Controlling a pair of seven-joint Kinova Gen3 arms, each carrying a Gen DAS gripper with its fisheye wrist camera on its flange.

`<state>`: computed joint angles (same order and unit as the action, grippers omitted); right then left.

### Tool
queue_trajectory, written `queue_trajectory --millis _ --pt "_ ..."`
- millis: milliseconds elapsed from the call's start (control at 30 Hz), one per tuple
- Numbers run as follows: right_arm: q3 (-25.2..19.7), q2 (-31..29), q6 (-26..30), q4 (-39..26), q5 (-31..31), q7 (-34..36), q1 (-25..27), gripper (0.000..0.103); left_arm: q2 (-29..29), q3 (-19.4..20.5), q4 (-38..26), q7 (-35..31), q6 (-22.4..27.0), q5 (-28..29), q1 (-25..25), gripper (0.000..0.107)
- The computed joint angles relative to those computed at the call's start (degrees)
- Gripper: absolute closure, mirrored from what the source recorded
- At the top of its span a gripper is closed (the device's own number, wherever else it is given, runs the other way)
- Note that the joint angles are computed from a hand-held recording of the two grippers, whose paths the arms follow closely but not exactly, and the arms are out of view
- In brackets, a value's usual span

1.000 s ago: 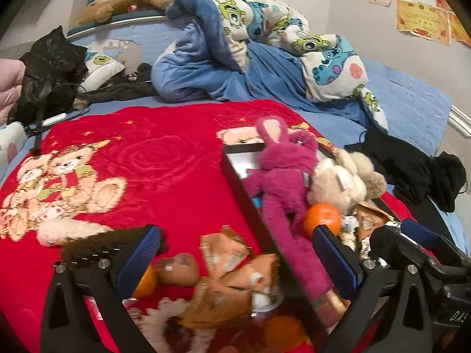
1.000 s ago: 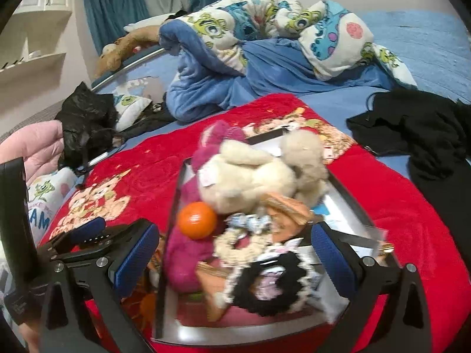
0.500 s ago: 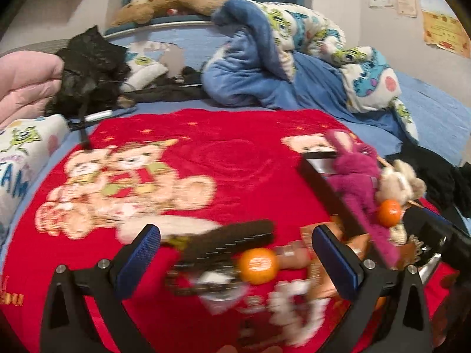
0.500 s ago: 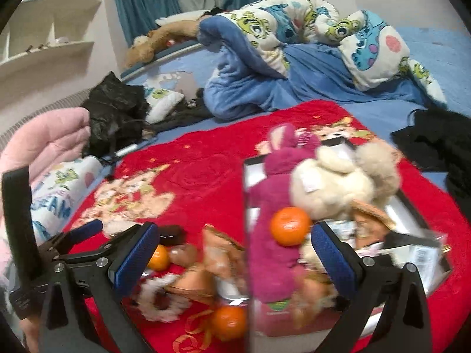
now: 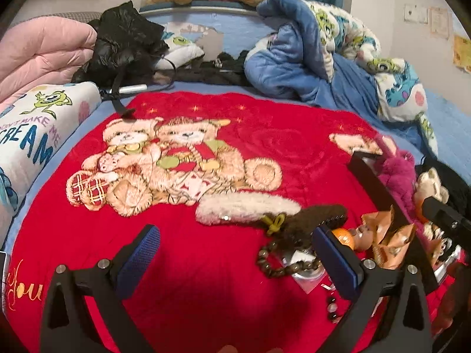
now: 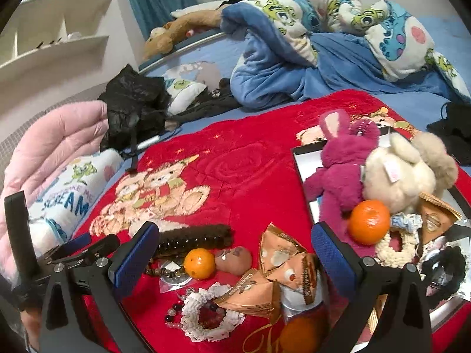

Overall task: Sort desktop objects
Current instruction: 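Withdraw both open tools from the box back toward the item pile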

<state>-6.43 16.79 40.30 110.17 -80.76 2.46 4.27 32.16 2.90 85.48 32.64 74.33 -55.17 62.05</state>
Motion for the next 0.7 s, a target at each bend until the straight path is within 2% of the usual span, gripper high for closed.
queue_trajectory --millis 133,333,533,700 --pt "-0.1 0.4 -0.2 -0.3 1.7 -1.0 -0.4 0.000 0.3 0.4 -0.1 -1.8 -2.2 0.9 -1.1 0.004" --pt "-1.1 0.4 -1.9 -0.4 4.6 -1.8 -1.3 0.000 1.9 0.3 -2.4 -6.6 -2.6 4.7 -2.4 0.004" --pt "-2.2 1.5 -1.6 -1.4 8.2 -4.3 -2.0 0.000 2.3 -0.7 -2.5 -7.8 -3.2 7.9 -3.1 0.004" --pt "-3.4 2.9 -1.7 -2.6 11.8 -8.2 -3.0 0.000 1.6 -1.0 -0.6 -7.7 -6.5 10.2 -4.8 0.004"
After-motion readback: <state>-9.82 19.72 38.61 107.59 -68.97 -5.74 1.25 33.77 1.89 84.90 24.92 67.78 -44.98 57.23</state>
